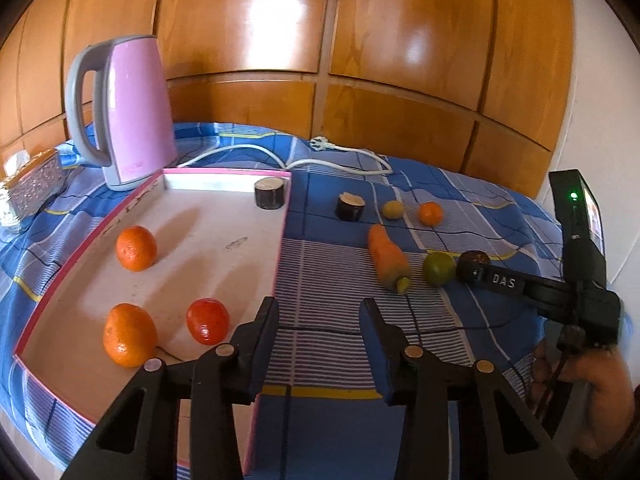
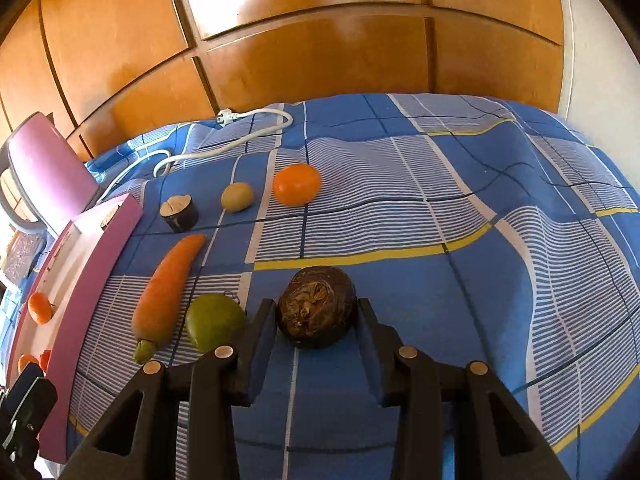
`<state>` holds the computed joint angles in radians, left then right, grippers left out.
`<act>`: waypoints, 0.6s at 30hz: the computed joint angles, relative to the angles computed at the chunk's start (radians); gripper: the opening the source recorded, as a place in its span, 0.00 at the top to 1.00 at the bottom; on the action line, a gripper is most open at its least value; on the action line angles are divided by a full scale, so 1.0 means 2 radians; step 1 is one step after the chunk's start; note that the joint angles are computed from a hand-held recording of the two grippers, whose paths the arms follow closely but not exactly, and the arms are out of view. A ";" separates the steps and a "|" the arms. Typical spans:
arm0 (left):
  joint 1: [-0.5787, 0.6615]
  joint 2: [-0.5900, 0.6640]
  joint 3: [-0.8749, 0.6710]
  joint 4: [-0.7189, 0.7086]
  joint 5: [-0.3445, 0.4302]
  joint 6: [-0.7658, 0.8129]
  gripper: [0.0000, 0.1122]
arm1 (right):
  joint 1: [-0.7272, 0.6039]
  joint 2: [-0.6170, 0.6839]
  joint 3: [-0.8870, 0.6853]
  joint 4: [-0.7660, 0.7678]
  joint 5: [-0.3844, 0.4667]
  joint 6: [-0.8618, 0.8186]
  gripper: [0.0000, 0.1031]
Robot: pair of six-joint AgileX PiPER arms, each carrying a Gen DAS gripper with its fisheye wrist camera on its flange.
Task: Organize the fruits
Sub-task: 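Close the right tool around the dark brown round fruit, then close the left tool around the orange carrot while the right tool holds the brown fruit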
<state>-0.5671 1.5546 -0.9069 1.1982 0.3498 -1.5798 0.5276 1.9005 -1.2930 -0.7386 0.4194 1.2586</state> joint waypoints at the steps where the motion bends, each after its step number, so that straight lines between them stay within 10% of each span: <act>1: -0.001 0.002 -0.002 -0.003 0.001 0.004 0.63 | -0.001 -0.001 0.001 0.002 -0.002 -0.001 0.61; 18: 0.014 0.075 -0.116 -0.241 -0.015 0.240 0.63 | -0.010 0.002 0.002 0.004 -0.014 0.006 0.61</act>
<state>-0.5397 1.7042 -1.1390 0.7172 0.3207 -1.1005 0.5074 1.9040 -1.2892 -0.7311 0.3916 1.2702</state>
